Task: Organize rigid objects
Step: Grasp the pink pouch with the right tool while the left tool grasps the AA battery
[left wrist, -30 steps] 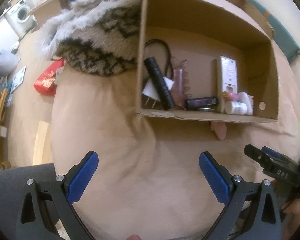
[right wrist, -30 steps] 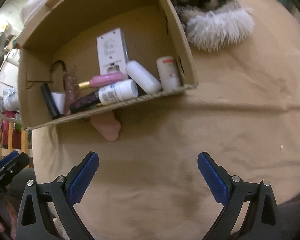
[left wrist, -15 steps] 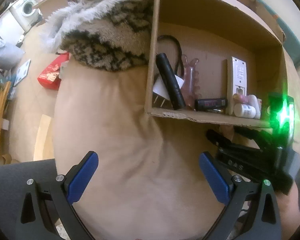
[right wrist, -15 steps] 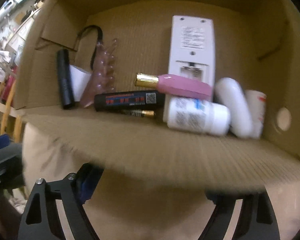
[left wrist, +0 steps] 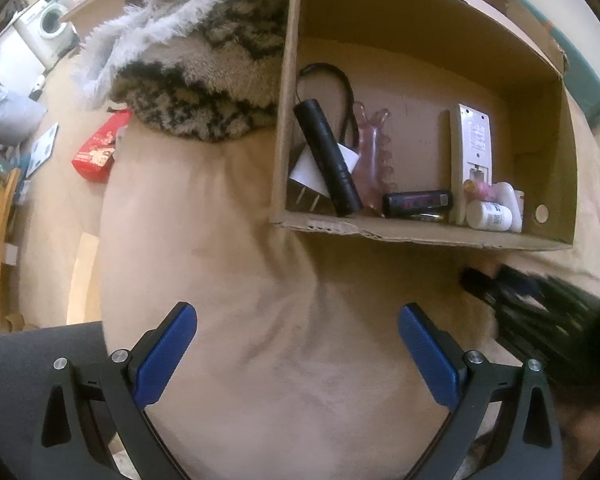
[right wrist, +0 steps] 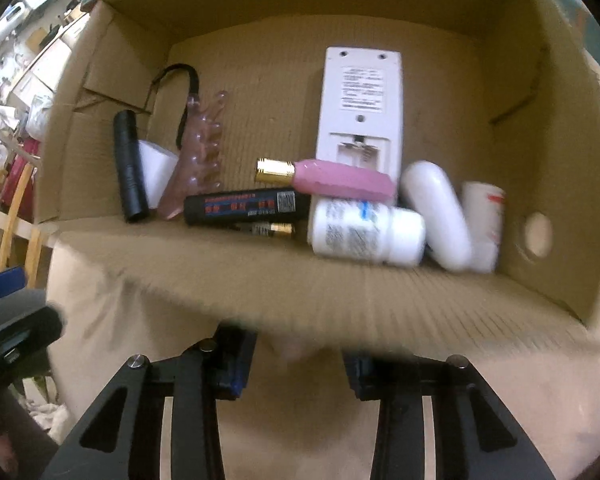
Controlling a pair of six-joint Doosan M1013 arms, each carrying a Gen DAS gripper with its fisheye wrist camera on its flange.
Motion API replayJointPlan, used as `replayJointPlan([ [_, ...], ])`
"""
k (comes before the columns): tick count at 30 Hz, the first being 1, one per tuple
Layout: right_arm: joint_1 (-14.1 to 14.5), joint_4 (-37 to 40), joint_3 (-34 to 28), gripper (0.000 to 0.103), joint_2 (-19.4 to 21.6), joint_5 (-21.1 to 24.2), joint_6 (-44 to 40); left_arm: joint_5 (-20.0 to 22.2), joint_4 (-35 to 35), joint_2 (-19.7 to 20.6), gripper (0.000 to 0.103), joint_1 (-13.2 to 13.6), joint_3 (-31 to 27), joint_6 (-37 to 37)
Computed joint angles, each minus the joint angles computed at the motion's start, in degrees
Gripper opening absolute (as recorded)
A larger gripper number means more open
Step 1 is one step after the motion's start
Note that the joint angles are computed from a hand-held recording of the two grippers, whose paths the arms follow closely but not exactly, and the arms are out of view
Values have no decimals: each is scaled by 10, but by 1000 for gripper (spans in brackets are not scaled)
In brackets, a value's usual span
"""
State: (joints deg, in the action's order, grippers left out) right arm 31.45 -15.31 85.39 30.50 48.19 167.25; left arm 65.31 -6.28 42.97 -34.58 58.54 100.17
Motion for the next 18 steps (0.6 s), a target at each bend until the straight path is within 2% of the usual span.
replayJointPlan([
  [3, 15, -26, 20, 40, -30, -13, 33, -12, -10, -2, 100, -4, 6, -4],
  [8, 34, -77, 48, 40, -57, -4, 116, -44, -5, -2, 100, -25, 20, 4],
  [11, 32, -96, 71, 40, -70, -17, 190, -69, -13, 2, 100, -37, 30, 3],
  [14, 27, -108, 88, 40, -81, -29, 239, -62, -21, 17, 94, -47, 24, -6],
  [18, 23, -130, 107, 40, -91, -36, 290, -81, 18, 31, 94, -58, 17, -53],
])
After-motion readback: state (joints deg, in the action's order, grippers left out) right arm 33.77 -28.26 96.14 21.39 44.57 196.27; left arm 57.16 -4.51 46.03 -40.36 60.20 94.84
